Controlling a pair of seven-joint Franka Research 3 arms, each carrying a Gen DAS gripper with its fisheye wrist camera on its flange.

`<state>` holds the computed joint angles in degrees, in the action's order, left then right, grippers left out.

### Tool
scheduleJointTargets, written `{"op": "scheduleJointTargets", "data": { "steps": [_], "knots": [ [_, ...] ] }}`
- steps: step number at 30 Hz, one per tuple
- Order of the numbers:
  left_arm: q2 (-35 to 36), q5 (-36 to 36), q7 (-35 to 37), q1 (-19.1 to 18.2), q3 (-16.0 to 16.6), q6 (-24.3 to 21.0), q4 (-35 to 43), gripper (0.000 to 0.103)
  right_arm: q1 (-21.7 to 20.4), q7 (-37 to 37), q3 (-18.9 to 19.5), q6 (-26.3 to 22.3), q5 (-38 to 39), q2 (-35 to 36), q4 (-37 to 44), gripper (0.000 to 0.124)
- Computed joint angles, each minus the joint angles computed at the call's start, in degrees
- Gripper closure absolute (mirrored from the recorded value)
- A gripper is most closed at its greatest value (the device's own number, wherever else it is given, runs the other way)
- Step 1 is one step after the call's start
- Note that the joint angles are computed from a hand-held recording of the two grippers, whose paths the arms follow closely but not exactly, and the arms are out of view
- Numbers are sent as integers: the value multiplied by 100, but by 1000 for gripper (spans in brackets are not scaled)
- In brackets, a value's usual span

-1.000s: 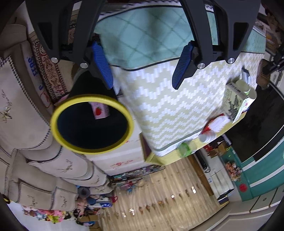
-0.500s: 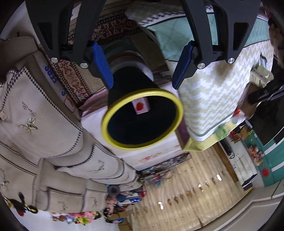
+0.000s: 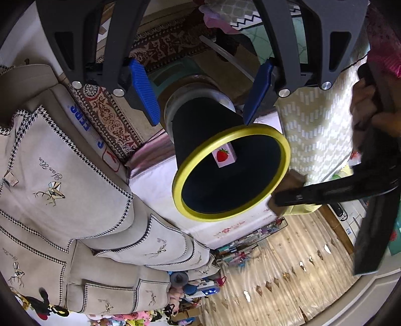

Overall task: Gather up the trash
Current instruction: 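Carry the foil tray over the bin and open the left gripper, then move the right gripper to the white tea box and grasp it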

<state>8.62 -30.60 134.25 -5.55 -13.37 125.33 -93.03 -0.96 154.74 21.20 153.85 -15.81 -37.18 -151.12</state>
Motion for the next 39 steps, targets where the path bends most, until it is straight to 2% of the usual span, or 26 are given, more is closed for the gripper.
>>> {"op": "scheduleJointTargets", "data": {
  "steps": [3, 4, 7, 9, 12, 15, 17, 18, 21, 25, 29, 39],
  "knots": [
    [291, 287, -250, -99, -34, 106, 205, 95, 11, -16, -31, -55, 10, 58, 22, 58],
    [369, 374, -335, -116, -50, 126, 263, 90, 15, -17, -32, -69, 5, 78, 36, 58],
    [348, 460, -438, -67, -76, 264, 173, 60, 46, -12, -25, -102, -14, 116, 86, 58],
    [221, 342, -369, 6, -95, 323, 44, 57, 67, 8, -8, -119, -31, 145, 134, 58],
    [-301, -13, -67, 135, -34, 394, -362, 54, 107, 1, 12, -138, -84, 166, 210, 58],
    [-1041, -666, 430, 204, 228, 426, -859, 35, 132, 10, 41, -116, -141, 197, 263, 58],
    [-1514, -1047, 696, 150, 478, 523, -1194, 14, 162, 10, 69, -97, -174, 255, 333, 58],
    [-1802, -1295, 864, 131, 655, 489, -1371, 11, 177, 2, 67, -87, -187, 280, 364, 58],
    [-2464, -1696, 1083, 68, 1138, 481, -1823, 5, 238, -21, 112, -57, -244, 408, 502, 58],
    [-3028, -1740, 874, 94, 1674, 487, -2249, 5, 349, -50, 190, -42, -354, 602, 734, 58],
    [-3452, -1511, 593, 247, 2058, 614, -2676, 5, 466, -28, 318, -85, -549, 891, 1056, 58],
    [-4086, -631, 155, 791, 2866, 1474, -3514, 5, 1148, -33, 290, -166, -1201, 1980, 2107, 57]
  ]
}}
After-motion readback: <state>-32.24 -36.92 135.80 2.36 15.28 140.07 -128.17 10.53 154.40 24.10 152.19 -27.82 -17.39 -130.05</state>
